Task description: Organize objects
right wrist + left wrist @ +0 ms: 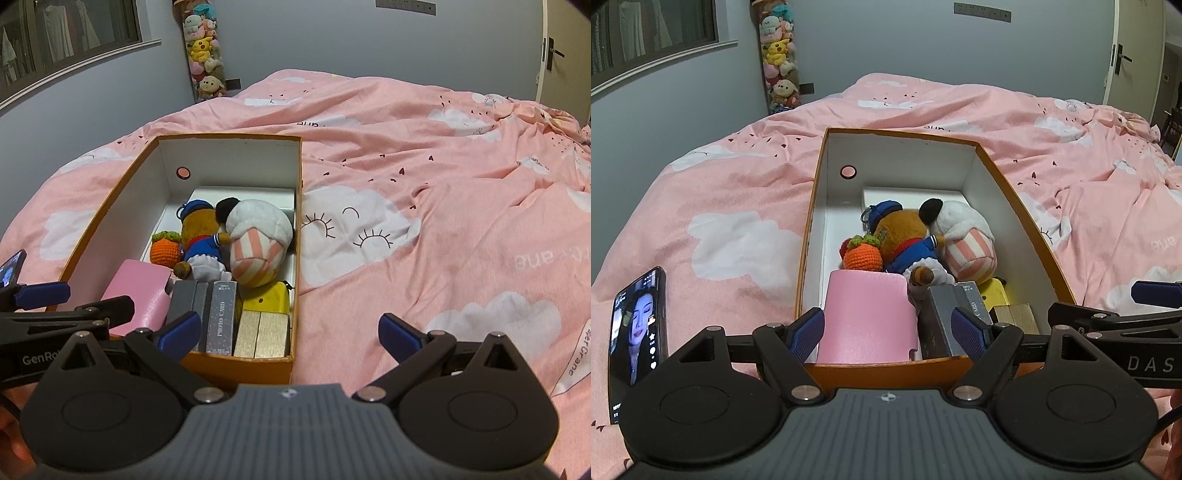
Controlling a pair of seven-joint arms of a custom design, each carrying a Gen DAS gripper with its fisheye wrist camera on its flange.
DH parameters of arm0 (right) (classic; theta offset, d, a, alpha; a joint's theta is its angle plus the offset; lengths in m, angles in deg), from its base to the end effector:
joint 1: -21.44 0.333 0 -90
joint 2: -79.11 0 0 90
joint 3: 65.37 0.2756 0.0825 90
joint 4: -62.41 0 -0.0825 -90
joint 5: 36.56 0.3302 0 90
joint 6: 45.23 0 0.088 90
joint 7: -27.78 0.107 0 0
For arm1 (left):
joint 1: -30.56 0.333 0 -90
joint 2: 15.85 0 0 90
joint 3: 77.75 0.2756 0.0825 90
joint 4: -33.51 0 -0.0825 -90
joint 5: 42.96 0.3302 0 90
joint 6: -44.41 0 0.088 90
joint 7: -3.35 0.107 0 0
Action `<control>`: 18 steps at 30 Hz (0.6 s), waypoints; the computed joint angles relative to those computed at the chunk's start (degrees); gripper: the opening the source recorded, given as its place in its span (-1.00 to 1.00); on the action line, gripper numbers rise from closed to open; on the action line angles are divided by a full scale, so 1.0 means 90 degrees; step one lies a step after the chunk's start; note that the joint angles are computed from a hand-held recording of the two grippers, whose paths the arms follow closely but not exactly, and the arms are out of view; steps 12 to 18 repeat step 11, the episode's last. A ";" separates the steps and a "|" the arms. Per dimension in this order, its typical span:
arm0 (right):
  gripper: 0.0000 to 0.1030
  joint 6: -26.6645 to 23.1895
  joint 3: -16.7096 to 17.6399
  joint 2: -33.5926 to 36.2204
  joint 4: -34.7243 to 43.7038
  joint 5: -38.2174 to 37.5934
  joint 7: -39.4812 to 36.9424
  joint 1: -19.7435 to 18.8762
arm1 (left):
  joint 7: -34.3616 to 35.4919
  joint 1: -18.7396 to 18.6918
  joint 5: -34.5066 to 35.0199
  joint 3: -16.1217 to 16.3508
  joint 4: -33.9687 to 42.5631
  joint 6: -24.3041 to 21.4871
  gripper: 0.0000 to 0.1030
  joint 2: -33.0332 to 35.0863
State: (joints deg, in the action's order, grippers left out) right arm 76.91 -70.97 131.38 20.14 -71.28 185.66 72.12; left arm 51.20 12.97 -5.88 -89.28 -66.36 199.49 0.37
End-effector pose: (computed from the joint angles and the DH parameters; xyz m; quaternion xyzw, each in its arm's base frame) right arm 0.5087 0.5267 0.4495 -0.6048 0.6942 -0.2623 0.2889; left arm 0.5385 -0.3094 0.4737 -0.5710 0.7274 -0.2875 0.2495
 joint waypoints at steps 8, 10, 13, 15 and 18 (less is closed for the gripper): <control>0.98 -0.0074 -0.0011 0.0046 0.0089 0.0050 -0.0017 0.0015 | 0.0031 0.0018 -0.0012 -0.0003 -0.0048 0.0044 0.78 -0.0010; 0.98 -0.0077 -0.0014 0.0045 0.0089 0.0049 -0.0019 0.0018 | 0.0033 0.0018 -0.0016 -0.0003 -0.0045 0.0041 0.78 -0.0009; 0.98 -0.0077 -0.0014 0.0045 0.0089 0.0049 -0.0019 0.0018 | 0.0037 0.0019 -0.0018 -0.0003 -0.0042 0.0041 0.78 -0.0008; 0.98 -0.0077 -0.0014 0.0045 0.0089 0.0049 -0.0019 0.0018 | 0.0037 0.0019 -0.0018 -0.0003 -0.0042 0.0041 0.78 -0.0008; 0.98 -0.0077 -0.0014 0.0045 0.0089 0.0049 -0.0019 0.0018 | 0.0037 0.0019 -0.0018 -0.0003 -0.0042 0.0041 0.78 -0.0008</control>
